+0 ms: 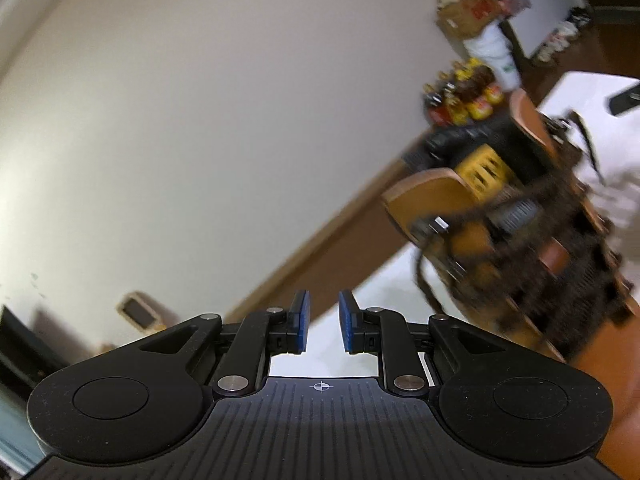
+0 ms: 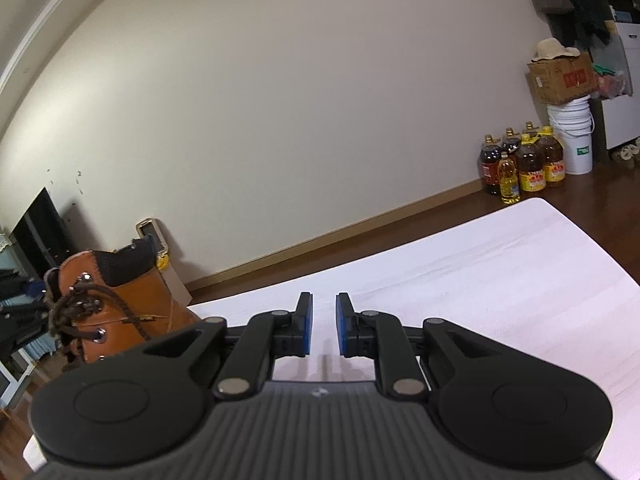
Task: Lace up shoes with both hands
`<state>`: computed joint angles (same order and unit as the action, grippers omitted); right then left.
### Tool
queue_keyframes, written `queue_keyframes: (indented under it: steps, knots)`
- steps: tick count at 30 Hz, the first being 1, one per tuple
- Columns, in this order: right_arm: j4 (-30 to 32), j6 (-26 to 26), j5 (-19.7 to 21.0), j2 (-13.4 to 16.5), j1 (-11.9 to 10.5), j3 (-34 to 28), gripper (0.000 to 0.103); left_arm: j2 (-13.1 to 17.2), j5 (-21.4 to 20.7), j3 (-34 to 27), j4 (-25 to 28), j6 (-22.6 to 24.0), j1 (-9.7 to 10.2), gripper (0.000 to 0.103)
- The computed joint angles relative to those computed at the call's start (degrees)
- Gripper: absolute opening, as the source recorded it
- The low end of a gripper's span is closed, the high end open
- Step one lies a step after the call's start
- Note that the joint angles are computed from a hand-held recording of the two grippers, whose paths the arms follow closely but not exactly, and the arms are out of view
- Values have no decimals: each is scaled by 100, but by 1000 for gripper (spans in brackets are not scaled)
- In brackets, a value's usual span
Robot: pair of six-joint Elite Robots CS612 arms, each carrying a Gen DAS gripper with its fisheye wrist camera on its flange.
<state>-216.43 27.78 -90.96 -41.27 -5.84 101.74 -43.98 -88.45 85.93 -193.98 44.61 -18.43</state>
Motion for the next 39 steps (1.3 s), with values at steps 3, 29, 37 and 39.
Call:
queue_keyframes:
  steps: [3, 29, 37, 39]
  knots:
    - [131, 68, -74, -1, 18, -26, 15, -90, -35, 97, 74, -23, -4, 19]
    - [-1453, -2529, 321, -8, 772, 355, 15, 1, -1613, 839, -1635, -1789, 445, 19]
    - [-1432, -2384, 254, 40, 890, 343, 16, 56, -1879, 807, -1648, -1481, 346, 19]
    - [-1410, -2342, 271, 46, 890, 315, 16, 42, -2074, 850, -1754, -1510, 391, 19]
